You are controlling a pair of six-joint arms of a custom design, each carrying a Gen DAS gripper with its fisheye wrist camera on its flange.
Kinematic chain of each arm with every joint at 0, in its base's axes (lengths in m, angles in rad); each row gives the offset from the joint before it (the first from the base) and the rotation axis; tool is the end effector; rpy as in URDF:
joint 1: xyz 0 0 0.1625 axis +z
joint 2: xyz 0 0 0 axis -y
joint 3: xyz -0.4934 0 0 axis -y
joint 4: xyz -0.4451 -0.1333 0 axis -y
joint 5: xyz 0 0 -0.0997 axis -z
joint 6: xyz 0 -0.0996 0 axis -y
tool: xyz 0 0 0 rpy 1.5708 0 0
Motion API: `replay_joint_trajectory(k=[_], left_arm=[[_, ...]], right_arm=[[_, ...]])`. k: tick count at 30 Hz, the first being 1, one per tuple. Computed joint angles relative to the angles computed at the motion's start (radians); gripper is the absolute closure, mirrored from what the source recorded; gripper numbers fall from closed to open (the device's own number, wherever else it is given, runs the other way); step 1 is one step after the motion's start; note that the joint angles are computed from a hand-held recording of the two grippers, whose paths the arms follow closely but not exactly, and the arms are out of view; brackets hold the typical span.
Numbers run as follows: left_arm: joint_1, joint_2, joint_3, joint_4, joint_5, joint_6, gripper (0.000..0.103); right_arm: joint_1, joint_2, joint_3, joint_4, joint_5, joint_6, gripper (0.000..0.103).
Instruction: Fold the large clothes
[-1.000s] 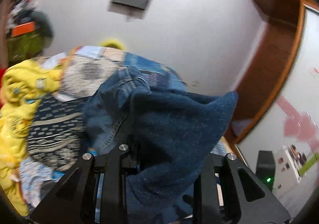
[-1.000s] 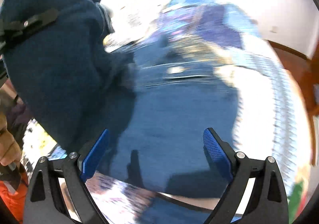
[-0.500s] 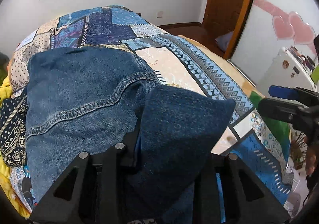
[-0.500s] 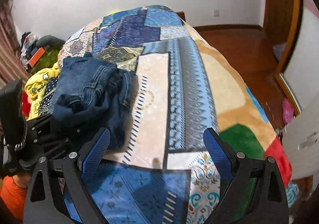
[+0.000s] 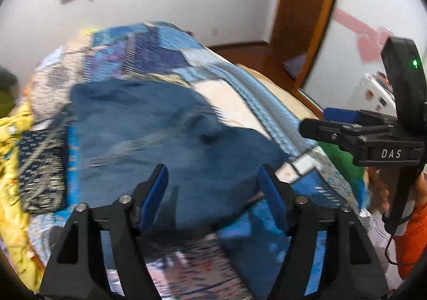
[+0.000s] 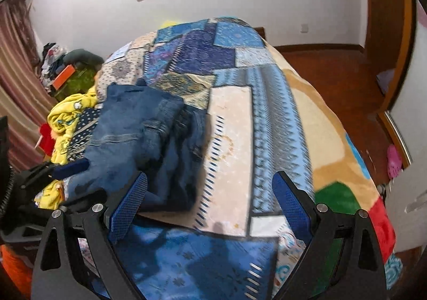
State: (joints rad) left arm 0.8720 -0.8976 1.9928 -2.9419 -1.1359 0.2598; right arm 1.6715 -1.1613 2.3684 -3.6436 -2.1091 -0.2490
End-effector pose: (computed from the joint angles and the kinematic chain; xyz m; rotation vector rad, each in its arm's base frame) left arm -0.2724 -0.5966 0.0928 1.1864 2.4646 -0.5020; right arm 0.1305 -0.4738 0.2196 0.1142 -2.3738 1.0382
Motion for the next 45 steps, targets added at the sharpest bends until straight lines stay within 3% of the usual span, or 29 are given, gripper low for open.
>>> replay_joint_trajectory(k=[2,3,7,11,13,18,24,30,37,40,45], left_arm=[[0.01,-0.012,0.007,-0.055,0.05,0.008,0.013],[0.015,-0.016,0.01,-0.075,0.071,0.011,0.011],[0.053,-0.017,-0.005,-0.074,0.18,-0.011,0.01],[0.102,-0.013,-0.024,0.006,0.194,-0.055,0.01],[0.121,-0.006,-0.027,0.04,0.204,-0.078,0.01],[0.163,-0.021,-0.009,0.042,0.113,-0.104,0.005],[0.178,-0.021,-0.006,0.038,0.093,-0.132,0.004],[0.17,-0.019,-0.004,0.032,0.115,-0.124,0.004],[0.162,-0.015,0.0,0.014,0.139,-0.101,0.004],[0.159,-0.014,0.0,0.015,0.138,-0.096,0.004],[0.173,-0.019,-0.036,0.073,0.103,-0.127,0.004]], right_arm=[[0.014,0.021,-0.02,0.002,0.008,-0.018,0.01],[0.023,0.035,-0.034,0.007,0.008,-0.03,0.01],[0.041,0.091,-0.077,0.019,0.012,-0.073,0.01],[0.013,0.119,-0.11,0.092,0.035,-0.075,0.01],[-0.008,0.126,-0.125,0.136,0.012,-0.046,0.01],[-0.096,0.072,-0.097,0.24,0.101,-0.014,0.008],[-0.051,0.066,-0.099,0.268,0.025,-0.004,0.007],[0.008,0.117,-0.159,0.201,-0.01,-0.092,0.006],[-0.019,0.167,-0.226,0.26,-0.063,-0.094,0.006],[-0.059,0.137,-0.215,0.306,-0.006,-0.076,0.005],[-0.038,0.137,-0.205,0.287,-0.05,-0.106,0.005]])
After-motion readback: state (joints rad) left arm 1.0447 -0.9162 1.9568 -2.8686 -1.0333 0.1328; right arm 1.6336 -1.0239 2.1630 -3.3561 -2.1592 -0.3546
